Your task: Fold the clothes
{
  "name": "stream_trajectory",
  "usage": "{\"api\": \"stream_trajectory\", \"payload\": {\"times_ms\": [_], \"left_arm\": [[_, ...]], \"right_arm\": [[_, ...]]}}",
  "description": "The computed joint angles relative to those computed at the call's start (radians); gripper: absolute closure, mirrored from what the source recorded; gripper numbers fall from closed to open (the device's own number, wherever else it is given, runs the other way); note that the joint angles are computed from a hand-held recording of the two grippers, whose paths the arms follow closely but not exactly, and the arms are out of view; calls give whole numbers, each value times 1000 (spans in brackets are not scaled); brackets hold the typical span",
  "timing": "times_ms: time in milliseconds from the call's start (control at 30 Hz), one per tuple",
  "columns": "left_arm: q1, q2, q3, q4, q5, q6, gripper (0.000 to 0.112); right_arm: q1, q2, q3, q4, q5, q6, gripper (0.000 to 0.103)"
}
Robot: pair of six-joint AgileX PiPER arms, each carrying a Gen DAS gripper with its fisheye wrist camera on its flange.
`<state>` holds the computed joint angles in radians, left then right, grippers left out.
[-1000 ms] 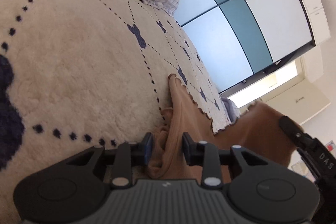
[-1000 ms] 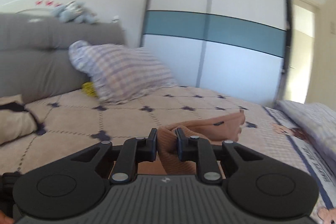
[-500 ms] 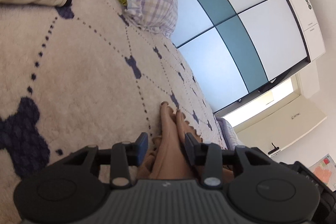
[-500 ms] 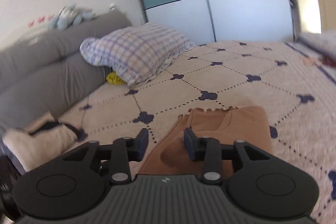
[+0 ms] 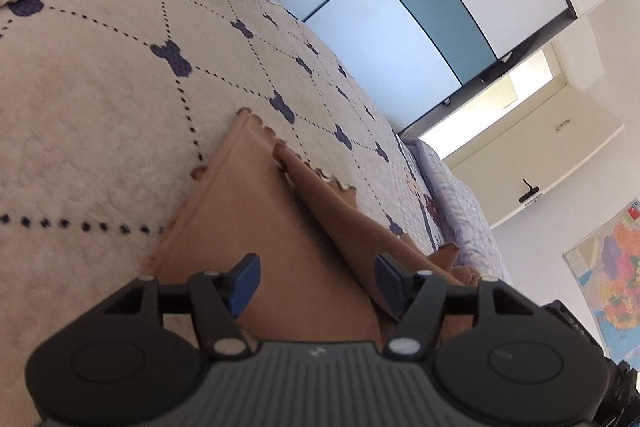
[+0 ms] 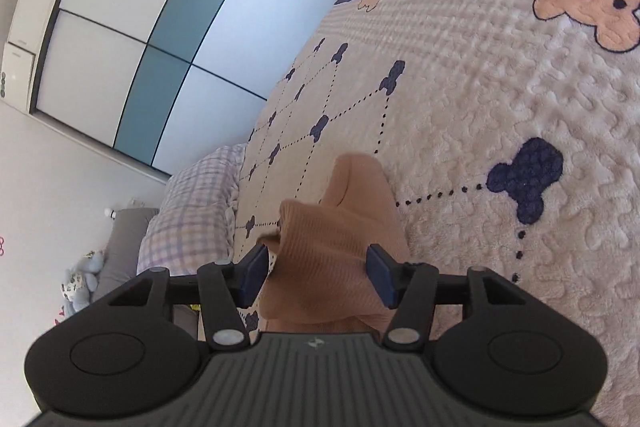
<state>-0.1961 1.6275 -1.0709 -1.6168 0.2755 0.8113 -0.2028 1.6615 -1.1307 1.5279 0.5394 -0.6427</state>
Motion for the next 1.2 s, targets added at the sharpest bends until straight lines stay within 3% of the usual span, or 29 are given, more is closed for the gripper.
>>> {"api": "stream_trajectory", "payload": {"times_ms": [233,367,467,600,667,767,833,867,967,1067,1100,1200], "left_arm": [[-73,115,-144,254,0,-205,41],[-124,221,-309,608,-26,-556,38],[-175,348,-519,908,9,-803,36],[-258,566,-910,1244,147,-1068,36],[-290,676,-1110,1220,234,-1052,36],[-301,785,-1305,964,333,-838,37],[-310,746,-1241,782,303,-646,38],[-311,690,-1148,710,252,-559,38],[-279,501,-864,646,113,-531,36],[-201,356,-642,831,74,-801,36],[-180,308,-580,931,69,-901,36],[-149,174,-397,1231,22,-1181,34]], "right_arm": [[-52,-3,-10,-154,-23,168,45],[-90,3,-3,-261,-66,319,42],[-143,37,41,-136,-9,314,40],[-203,47,116,19,24,306,40],[-222,47,133,49,23,302,40],[-254,54,148,92,47,283,40],[-271,48,167,103,42,302,40],[-275,46,159,62,30,331,40],[-261,25,95,-110,-38,341,39],[-195,-24,35,-136,-190,70,39],[-182,-14,5,-116,-185,-30,39],[-163,97,-159,-172,-31,-143,39]]}}
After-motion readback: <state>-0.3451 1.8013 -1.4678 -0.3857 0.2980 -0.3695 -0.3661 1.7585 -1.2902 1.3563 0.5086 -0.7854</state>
